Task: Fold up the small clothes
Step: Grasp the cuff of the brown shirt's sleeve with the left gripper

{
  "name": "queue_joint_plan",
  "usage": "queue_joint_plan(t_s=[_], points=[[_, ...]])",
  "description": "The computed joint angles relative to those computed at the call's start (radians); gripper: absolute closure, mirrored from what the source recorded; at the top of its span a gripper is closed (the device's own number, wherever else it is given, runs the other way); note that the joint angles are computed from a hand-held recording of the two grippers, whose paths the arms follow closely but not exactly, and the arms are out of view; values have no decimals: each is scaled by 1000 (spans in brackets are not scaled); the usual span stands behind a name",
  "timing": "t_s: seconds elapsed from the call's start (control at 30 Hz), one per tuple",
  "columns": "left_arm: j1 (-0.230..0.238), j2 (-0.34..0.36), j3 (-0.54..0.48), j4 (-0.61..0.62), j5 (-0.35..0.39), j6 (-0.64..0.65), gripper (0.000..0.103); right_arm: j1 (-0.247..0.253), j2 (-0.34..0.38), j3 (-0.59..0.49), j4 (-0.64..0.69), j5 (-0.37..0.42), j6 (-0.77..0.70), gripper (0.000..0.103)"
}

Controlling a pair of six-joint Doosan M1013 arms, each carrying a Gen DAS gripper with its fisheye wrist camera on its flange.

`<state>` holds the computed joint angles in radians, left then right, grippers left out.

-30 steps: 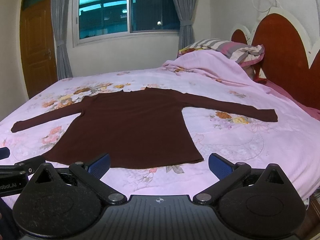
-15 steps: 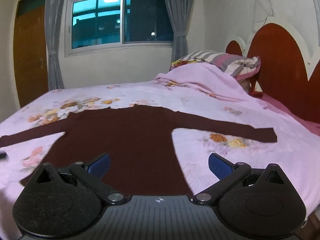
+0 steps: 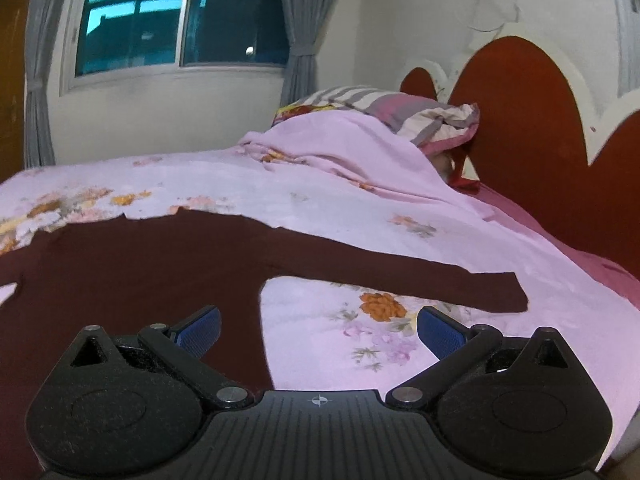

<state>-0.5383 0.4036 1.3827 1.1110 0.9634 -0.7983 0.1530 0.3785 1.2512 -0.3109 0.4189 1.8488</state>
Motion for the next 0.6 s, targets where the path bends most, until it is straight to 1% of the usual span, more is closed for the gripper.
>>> queue_joint_plan(t_s=[0.03, 0.07, 0.23, 0.37, 0.43, 0.47, 0.53, 0.57, 0.6], points=[[8, 1, 5, 17, -16, -15, 3, 1, 10, -13, 33, 13, -32, 0], [15, 3, 5, 20, -27, -3, 3, 4, 18, -20, 52, 22, -50, 0], [37, 20, -2, 60, -74, -9, 4, 7, 57, -61, 94, 53, -85, 0], [53, 32, -14, 68, -108, 19, 4, 10, 70, -78, 62, 70, -46, 0], [62, 37, -27, 41, -129, 83, 4, 10, 68, -75, 58, 71, -46, 0], [66, 42, -37, 25, -130, 115, 4, 11, 69, -77, 57, 73, -45, 0], [69, 51, -51, 21, -121, 121, 6, 11, 69, -76, 45, 75, -40, 0], [69, 51, -50, 25, -121, 117, 8, 12, 69, -76, 42, 79, -36, 0], [67, 51, -51, 23, -114, 119, 36, 11, 69, -76, 44, 79, -31, 0]])
